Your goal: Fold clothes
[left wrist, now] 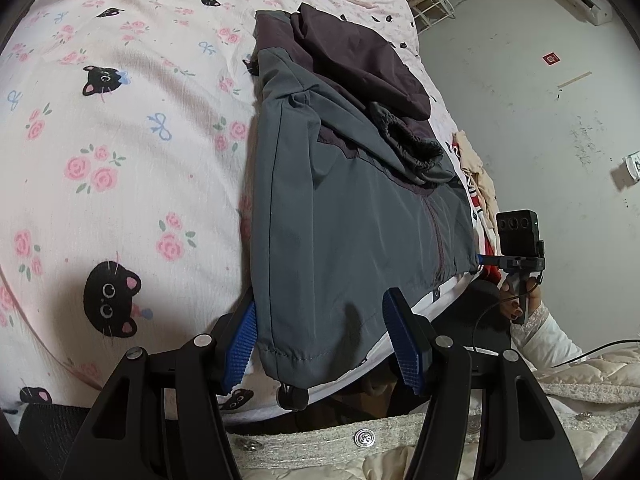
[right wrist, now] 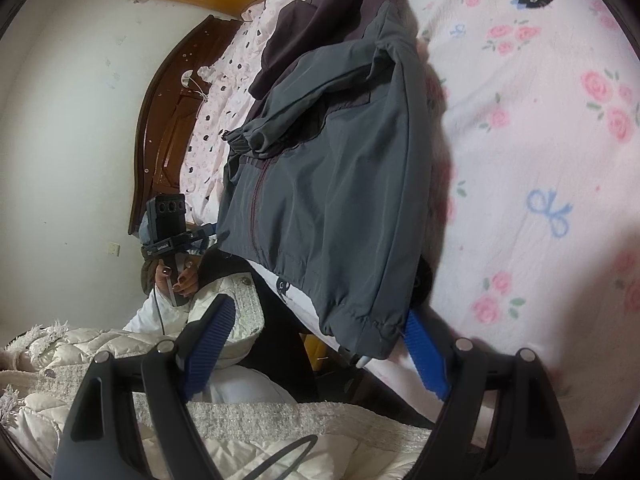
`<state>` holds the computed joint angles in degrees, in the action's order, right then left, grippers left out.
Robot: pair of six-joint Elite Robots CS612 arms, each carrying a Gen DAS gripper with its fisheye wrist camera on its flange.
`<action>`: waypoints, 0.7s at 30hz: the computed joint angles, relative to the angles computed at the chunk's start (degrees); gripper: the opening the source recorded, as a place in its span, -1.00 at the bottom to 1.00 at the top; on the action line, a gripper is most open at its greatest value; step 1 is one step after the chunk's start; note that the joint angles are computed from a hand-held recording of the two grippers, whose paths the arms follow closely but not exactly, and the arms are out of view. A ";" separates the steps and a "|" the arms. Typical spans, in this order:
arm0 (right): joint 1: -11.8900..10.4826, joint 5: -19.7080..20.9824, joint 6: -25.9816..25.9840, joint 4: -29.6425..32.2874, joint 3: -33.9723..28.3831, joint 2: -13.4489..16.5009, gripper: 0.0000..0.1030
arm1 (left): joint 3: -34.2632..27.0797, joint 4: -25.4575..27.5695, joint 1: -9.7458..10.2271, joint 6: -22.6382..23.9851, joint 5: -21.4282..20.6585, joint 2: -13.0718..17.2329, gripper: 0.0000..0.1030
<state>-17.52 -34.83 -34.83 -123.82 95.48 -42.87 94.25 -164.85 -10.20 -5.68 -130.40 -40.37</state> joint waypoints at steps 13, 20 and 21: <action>-0.35 3.23 3.89 -3.57 0.78 0.76 0.53 | -0.42 0.94 0.26 -1.82 -1.32 0.41 0.09; -0.78 3.33 6.24 -5.48 1.49 1.15 -0.01 | 0.19 0.84 0.54 -2.48 -2.39 0.12 0.07; -0.89 3.56 6.28 -4.92 1.42 1.29 -0.05 | 0.26 0.85 0.60 -2.36 -2.64 0.09 0.07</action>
<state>-18.41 -31.27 -28.55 -128.73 96.90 -41.58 94.52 -164.00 -9.60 -8.04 -133.04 -40.28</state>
